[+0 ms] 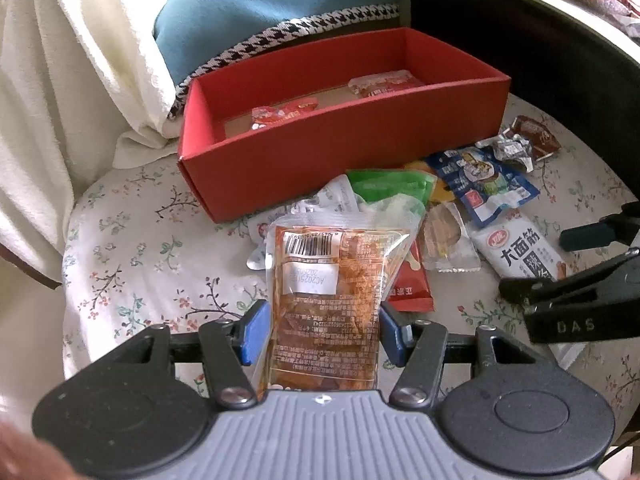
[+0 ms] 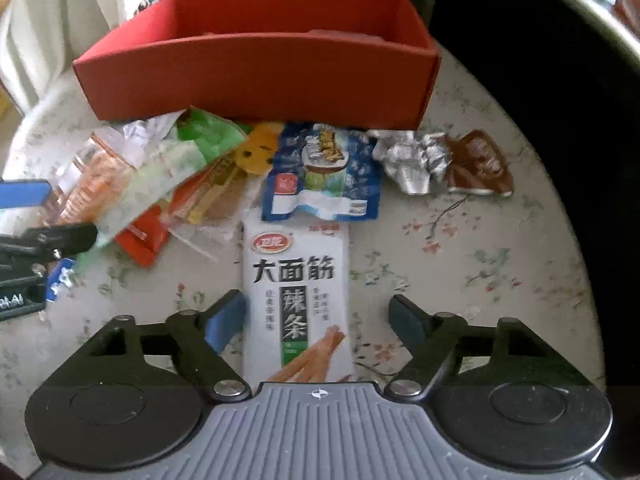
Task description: Organize snacks
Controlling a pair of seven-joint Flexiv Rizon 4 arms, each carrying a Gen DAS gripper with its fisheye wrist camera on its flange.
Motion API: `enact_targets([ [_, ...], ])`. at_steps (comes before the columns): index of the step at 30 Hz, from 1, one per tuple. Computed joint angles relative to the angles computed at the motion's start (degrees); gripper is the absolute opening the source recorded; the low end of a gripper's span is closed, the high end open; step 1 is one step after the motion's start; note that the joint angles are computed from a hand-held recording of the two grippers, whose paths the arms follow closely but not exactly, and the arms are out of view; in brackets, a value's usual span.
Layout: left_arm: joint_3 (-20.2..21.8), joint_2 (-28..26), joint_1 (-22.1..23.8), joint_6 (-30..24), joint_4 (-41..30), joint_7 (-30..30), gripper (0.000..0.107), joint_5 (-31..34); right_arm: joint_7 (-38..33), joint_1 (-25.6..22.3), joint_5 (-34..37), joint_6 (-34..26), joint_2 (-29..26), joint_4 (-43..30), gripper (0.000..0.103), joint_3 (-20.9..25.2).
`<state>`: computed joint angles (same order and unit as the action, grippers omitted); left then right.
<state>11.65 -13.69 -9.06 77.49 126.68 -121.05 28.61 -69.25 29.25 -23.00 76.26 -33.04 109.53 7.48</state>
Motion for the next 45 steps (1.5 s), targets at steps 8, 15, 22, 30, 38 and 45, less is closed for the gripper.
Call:
enact_targets([
  [8,0.2,0.6,0.2,1.1,0.5,-0.4,0.050,0.4,-5.5,-5.7,7.2,-0.7,1.3,-0.4,0.053,7.1],
  [15,0.2,1.2,0.4,3.1,0.8,-0.4,0.050,0.3,-10.9,-9.3,14.6,2.9,3.1,-0.6,0.049,12.1],
  [22,0.4,1.0,0.3,2.2,0.4,-0.9,0.050,0.2,-12.5,-6.4,13.6,-0.3,3.3,-0.5,0.048,9.5],
  [30,0.1,1.0,0.3,1.8,0.4,-0.5,0.050,0.5,-7.5,-1.0,7.1,-1.3,2.5,0.9,0.067,2.5],
  [38,-0.3,1.4,0.7,3.5,1.3,0.7,0.050,-0.6,-2.4,-0.6,1.9,0.2,1.7,1.8,0.055,1.0],
  [45,0.4,2.6,1.1,6.7,2.9,0.3,0.050,-1.1,-7.1,-6.4,10.6,4.2,4.3,2.2,0.051,8.4],
])
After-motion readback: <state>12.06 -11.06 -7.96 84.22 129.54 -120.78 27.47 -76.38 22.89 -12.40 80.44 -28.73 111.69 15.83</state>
